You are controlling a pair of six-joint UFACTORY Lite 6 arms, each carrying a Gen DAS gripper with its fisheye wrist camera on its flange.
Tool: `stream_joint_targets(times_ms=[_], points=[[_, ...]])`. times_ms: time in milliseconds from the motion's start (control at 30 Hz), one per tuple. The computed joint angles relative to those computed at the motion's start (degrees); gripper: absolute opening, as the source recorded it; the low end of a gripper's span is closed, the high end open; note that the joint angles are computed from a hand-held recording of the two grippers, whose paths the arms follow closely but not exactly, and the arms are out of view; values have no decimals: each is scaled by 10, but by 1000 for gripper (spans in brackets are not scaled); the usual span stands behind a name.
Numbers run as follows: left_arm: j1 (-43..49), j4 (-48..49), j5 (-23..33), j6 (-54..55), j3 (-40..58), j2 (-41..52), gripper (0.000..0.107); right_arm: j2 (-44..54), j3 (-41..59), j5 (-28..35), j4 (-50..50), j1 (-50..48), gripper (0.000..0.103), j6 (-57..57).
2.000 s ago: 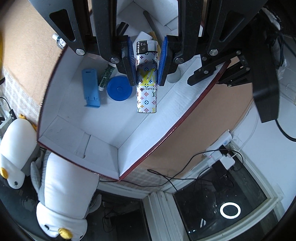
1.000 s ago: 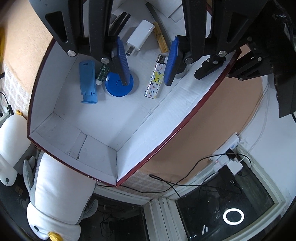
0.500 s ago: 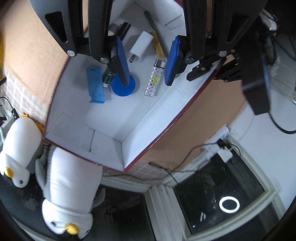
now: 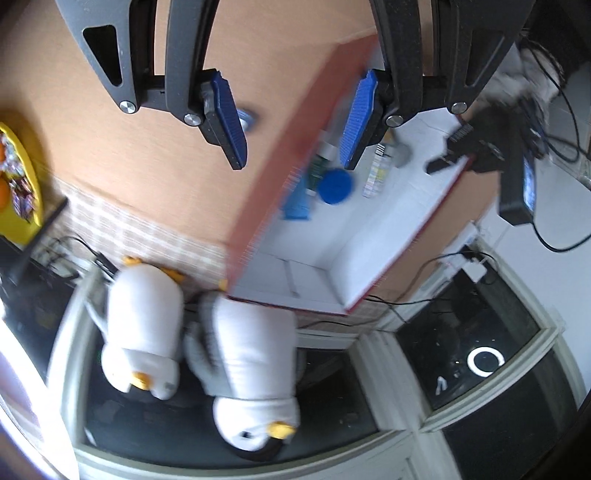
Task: Organize rigid objects
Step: 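Move the right gripper to the blue eye-drop bottle and grasp it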
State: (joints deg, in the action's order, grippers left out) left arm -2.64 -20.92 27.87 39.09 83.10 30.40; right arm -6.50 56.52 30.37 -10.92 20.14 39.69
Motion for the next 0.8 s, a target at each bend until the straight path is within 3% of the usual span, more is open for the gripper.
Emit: stream_joint_targets(times_ms=[367, 800], points=[[-13, 57, -5, -59, -3, -6, 9, -13, -128, -36, 27, -66, 50, -101], [-26, 106, -5, -113, -8, -16, 18, 133, -85, -91, 20, -49, 50, -161]])
